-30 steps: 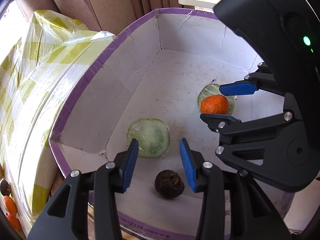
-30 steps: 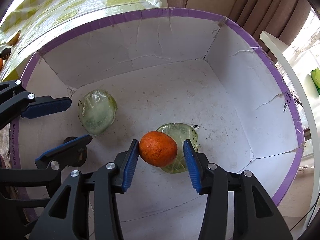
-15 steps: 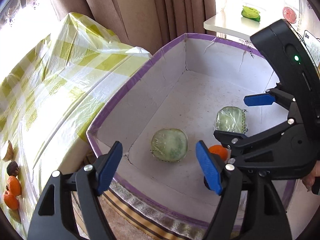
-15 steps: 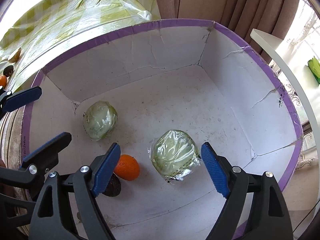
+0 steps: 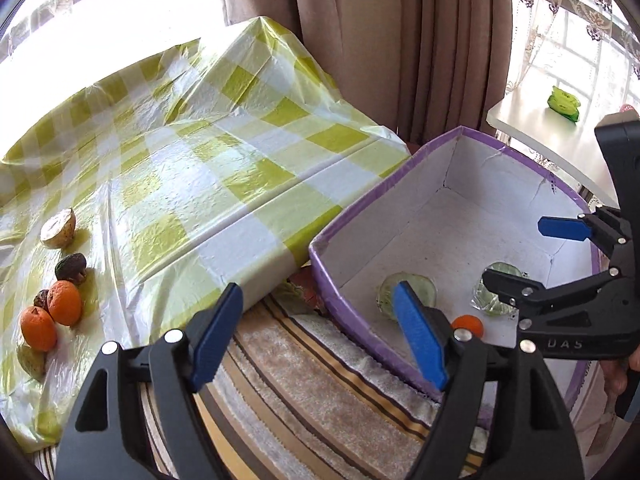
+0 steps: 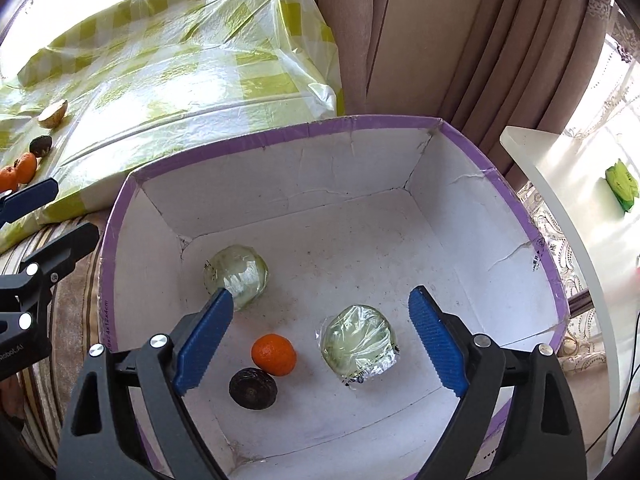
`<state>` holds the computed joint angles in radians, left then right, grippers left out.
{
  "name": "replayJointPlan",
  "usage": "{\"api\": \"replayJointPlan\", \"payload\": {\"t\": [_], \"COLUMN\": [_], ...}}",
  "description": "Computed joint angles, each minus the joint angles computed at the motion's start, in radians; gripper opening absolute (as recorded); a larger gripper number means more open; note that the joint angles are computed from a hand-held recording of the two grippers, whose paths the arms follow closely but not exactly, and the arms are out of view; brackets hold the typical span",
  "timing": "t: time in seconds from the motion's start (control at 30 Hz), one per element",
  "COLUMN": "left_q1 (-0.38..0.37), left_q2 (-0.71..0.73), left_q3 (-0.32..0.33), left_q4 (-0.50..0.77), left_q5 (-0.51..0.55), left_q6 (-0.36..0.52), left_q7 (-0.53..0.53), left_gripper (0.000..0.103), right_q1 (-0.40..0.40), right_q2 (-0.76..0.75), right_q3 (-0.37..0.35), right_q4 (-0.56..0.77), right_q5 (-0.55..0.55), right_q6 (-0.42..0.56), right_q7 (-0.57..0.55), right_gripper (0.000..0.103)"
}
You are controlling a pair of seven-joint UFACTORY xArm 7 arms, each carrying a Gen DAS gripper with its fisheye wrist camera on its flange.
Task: Organize fruits
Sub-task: 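Withdraw both tools from the box and approach the remaining fruits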
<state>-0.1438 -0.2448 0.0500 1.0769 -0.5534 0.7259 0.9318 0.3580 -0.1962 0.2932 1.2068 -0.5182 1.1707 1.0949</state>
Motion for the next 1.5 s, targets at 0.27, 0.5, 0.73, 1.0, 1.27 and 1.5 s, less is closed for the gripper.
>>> {"api": "replayJointPlan", "payload": {"t": [0.27,0.5,0.73,1.0,1.27,1.5], "left_q1": [0.065,0.139,0.219,0.351,0.453,0.462], "left_q2": [0.052,0.114,0.183,0.311,0.400,0.444], "left_q3": [0.037,0.046,0.061,0.072,0.046,0.018], "left_q4": [0.073,0.141,0.209,0.352,0.462,0.503], "left_q5": [-0.019,-0.008,0.001,0.000,0.008,0.064], "left_q6": [0.018,-0.003,-0.081,-0.059,0.070,0.126], "left_q7": [-0.034,-0.083,-0.148,-0.229,-0.228,-0.189], "left_gripper": [0.078,0.078,0.078,0.078,0.078,0.078], "right_q1": [0.034,0.129,0.228,0.312,0.394,0.431], "right_q2": [0.115,0.283,0.422,0.576,0.778,0.950], "right_q3": [0.000,-0.033,-0.098,-0.172,-0.246,-0.306], "right_q4": [0.134,0.304,0.456,0.638,0.915,1.185], "right_q5": [-0.054,-0.100,-0.122,-0.115,-0.072,0.032], "right_q6": [-0.033,-0.065,-0.129,-0.204,-0.233,-0.184], "right_q7": [0.024,0.001,-0.016,-0.034,-0.131,-0.247], "right_gripper": [0.087,0.087,0.087,0.087,0.087,0.087]}}
